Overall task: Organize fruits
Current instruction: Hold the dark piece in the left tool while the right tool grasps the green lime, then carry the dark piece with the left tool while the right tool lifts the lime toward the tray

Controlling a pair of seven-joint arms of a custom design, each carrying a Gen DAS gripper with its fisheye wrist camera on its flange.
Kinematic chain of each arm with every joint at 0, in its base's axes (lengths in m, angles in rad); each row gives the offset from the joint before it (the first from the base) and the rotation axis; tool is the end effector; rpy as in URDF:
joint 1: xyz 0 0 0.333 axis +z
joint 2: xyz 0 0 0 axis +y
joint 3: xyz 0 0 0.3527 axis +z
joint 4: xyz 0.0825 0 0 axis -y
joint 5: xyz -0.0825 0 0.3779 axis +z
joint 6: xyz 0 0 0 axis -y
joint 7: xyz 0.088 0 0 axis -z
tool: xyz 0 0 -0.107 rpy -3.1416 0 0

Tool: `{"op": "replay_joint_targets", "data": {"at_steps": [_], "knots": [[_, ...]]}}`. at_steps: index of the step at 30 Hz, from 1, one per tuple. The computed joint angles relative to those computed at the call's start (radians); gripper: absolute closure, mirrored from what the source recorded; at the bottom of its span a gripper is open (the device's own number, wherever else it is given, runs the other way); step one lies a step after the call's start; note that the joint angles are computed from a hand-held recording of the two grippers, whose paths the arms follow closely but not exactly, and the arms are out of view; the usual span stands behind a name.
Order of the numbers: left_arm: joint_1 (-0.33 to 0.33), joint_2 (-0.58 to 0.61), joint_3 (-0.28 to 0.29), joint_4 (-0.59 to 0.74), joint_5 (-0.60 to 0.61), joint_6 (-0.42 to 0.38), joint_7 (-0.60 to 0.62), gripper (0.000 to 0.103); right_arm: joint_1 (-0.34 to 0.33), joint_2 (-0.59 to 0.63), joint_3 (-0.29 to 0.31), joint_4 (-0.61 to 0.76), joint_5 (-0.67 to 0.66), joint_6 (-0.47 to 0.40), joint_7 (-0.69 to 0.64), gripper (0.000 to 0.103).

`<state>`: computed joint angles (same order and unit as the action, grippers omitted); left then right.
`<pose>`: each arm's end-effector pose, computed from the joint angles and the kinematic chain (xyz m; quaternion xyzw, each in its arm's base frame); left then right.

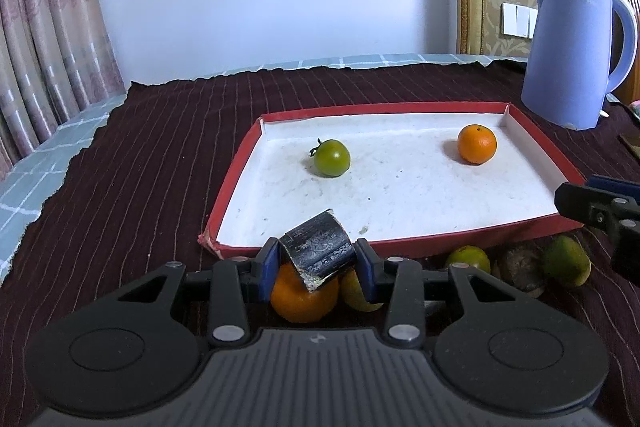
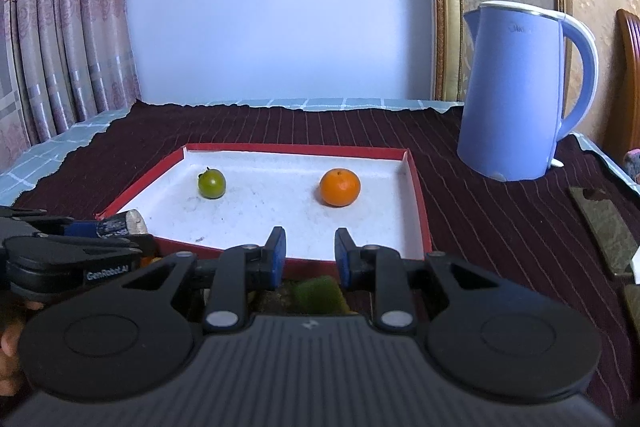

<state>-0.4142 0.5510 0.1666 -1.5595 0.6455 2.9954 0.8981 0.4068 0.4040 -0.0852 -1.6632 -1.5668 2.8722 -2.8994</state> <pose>0.7098 -0.2538 0.4553 -0.5514 0.7019 -0.3117 0.3258 0.6405 0.2822 0.4563 -0.5838 0.6197 -0.3566 0.3846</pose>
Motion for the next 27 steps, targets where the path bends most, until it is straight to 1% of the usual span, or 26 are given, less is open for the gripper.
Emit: {"op": "replay_joint_targets", "data": {"at_steps": [3,7,9,11,12,14,15,16,17,18,19,21,22,25,27], "knots": [[-0.006,0.011,0.004,0.019,0.002,-0.010,0.000,0.064,0.000,0.004,-0.001,0.007,0.001,-0.001,-0.007,0.078],[-0.001,0.018,-0.005,0.032,-0.003,-0.023,0.003,0.064,0.000,0.009,-0.005,0.011,0.018,0.000,-0.021,0.078],[-0.001,0.017,-0.003,0.032,-0.001,-0.023,0.000,0.064,0.003,0.000,-0.010,-0.001,0.010,-0.005,0.002,0.078],[-0.003,0.017,0.001,0.031,0.004,-0.022,-0.004,0.064,0.001,-0.015,-0.017,-0.019,-0.035,-0.005,0.078,0.078],[-0.004,0.018,0.003,0.032,0.006,-0.020,-0.008,0.064,-0.006,-0.024,-0.013,-0.031,-0.046,-0.004,0.094,0.076],[-0.003,0.020,0.001,0.034,0.006,-0.021,-0.009,0.064,-0.021,-0.041,-0.001,-0.059,-0.042,-0.007,0.093,0.059],[0.001,0.020,-0.003,0.033,0.004,-0.021,-0.006,0.064,-0.026,-0.048,0.005,-0.072,-0.044,-0.010,0.087,0.057],[0.004,0.020,-0.007,0.035,0.002,-0.022,-0.003,0.064,-0.030,-0.056,0.012,-0.088,-0.036,-0.015,0.069,0.051],[0.003,0.020,-0.007,0.034,0.002,-0.022,-0.002,0.064,-0.033,-0.061,0.017,-0.100,-0.037,-0.015,0.059,0.042],[0.002,0.019,-0.005,0.032,0.003,-0.021,-0.003,0.064,-0.033,-0.067,0.021,-0.114,-0.049,-0.020,0.057,0.037],[0.003,0.018,-0.006,0.031,0.003,-0.020,-0.002,0.064,-0.031,-0.074,0.026,-0.129,-0.055,-0.036,0.050,0.029],[0.002,0.017,-0.004,0.028,0.004,-0.019,-0.003,0.064,-0.034,-0.085,0.040,-0.156,-0.034,-0.054,0.007,0.028],[0.001,0.017,-0.003,0.028,0.004,-0.019,-0.004,0.064,-0.039,-0.090,0.045,-0.167,-0.038,-0.037,0.010,0.028],[-0.001,0.017,0.000,0.027,0.007,-0.017,-0.009,0.064,-0.059,-0.093,0.060,-0.178,-0.093,0.052,0.042,0.028],[0.000,0.018,-0.003,0.029,0.004,-0.021,-0.008,0.064,-0.062,-0.081,0.074,-0.169,-0.079,0.061,-0.002,0.028]]}}
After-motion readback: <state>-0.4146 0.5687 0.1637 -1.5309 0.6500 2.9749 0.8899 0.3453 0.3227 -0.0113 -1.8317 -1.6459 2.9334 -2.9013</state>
